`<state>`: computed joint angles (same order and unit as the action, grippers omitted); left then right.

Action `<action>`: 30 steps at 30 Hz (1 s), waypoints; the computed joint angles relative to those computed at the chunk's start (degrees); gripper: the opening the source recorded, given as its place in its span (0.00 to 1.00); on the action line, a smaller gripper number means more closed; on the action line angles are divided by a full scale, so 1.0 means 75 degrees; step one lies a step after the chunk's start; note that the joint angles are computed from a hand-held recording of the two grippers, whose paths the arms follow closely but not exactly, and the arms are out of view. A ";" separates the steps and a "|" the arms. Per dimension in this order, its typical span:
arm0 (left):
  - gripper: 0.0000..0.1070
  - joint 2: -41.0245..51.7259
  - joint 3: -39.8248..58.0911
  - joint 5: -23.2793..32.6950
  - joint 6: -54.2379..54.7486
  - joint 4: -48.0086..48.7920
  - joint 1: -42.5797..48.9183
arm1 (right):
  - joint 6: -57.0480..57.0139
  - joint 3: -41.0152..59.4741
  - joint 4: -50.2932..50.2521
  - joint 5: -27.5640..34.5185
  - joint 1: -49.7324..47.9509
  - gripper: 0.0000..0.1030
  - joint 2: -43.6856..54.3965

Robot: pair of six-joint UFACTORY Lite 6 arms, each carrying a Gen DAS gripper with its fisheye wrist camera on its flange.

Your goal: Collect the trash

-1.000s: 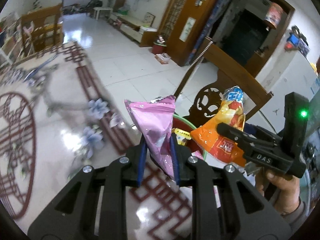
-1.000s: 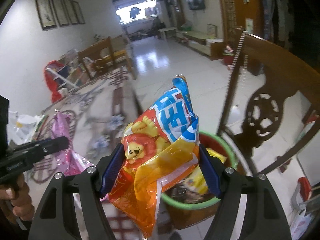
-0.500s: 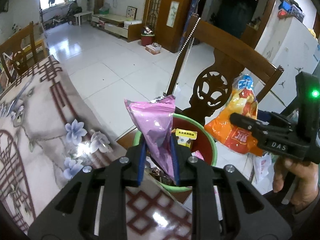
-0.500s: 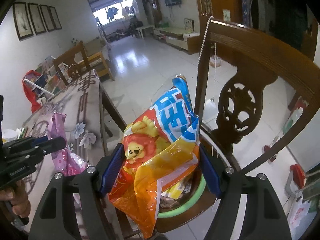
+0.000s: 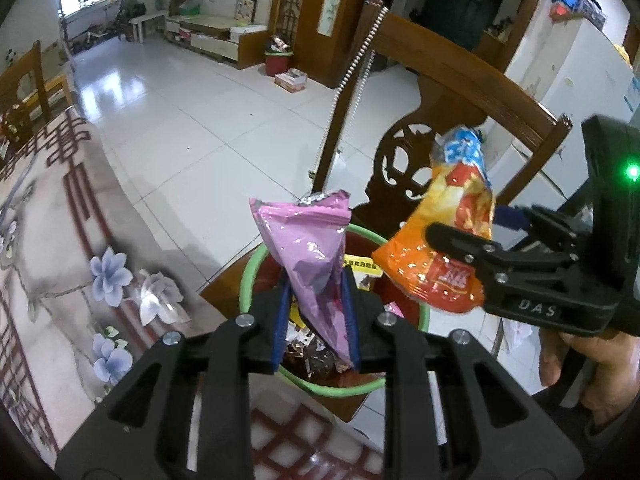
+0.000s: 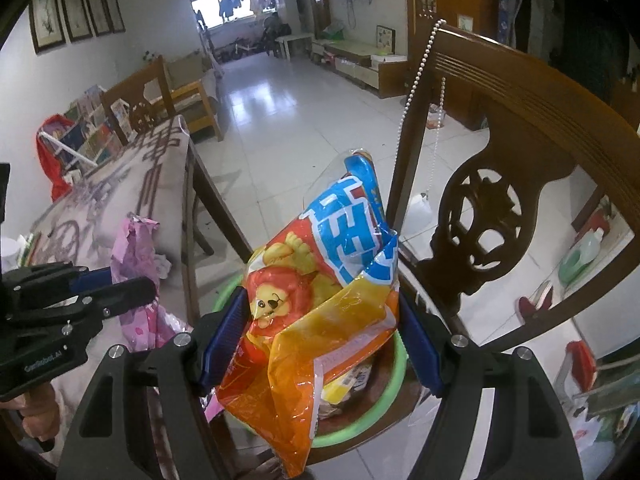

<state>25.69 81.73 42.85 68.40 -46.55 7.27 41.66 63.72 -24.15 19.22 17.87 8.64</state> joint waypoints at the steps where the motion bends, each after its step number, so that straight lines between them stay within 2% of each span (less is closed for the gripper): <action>1: 0.21 0.0001 0.0002 -0.0040 0.0018 0.0017 -0.0055 | 0.0000 0.0016 0.0012 0.0001 0.0006 0.69 0.0013; 4: 0.25 0.0085 0.0107 -0.0038 -0.0080 0.0032 -0.0134 | 0.0071 0.0080 -0.0053 0.0031 0.0053 0.69 0.0071; 5: 0.33 0.0119 0.0159 -0.0037 -0.0128 -0.0026 -0.0136 | 0.0075 0.0096 -0.0061 0.0039 0.0055 0.70 0.0097; 8: 0.43 0.0235 0.0311 0.0050 -0.0269 -0.0099 -0.0133 | 0.0231 0.0133 -0.0217 0.0123 0.0097 0.72 0.0133; 9: 0.49 0.0223 0.0299 0.0046 -0.0278 -0.0131 -0.0125 | 0.0305 0.0133 -0.0285 0.0135 0.0104 0.74 0.0142; 11: 0.81 0.0140 0.0216 0.0070 -0.0202 -0.0364 -0.0046 | 0.0438 0.0166 -0.0397 0.0192 0.0106 0.83 0.0190; 12: 0.87 0.0086 0.0153 0.0063 -0.0148 -0.0484 0.0013 | 0.0590 0.0171 -0.0518 0.0223 0.0117 0.89 0.0188; 13: 0.91 0.0008 0.0078 0.0008 -0.0090 -0.0628 0.0095 | 0.0754 0.0171 -0.0656 0.0241 0.0133 0.89 0.0175; 15: 0.91 0.0018 0.0126 0.0109 -0.0114 -0.0676 0.0230 | 0.0921 0.0199 -0.0824 0.0310 0.0170 0.94 0.0184; 22: 0.91 -0.0286 -0.0049 0.0393 0.0001 -0.0773 0.0852 | 0.1305 0.0300 -0.1205 0.0457 0.0336 0.93 0.0256; 30: 0.91 -0.1614 -0.0895 0.1046 0.1004 -0.1164 0.2514 | 0.3185 0.0173 -0.2598 0.1031 0.1463 0.93 -0.0342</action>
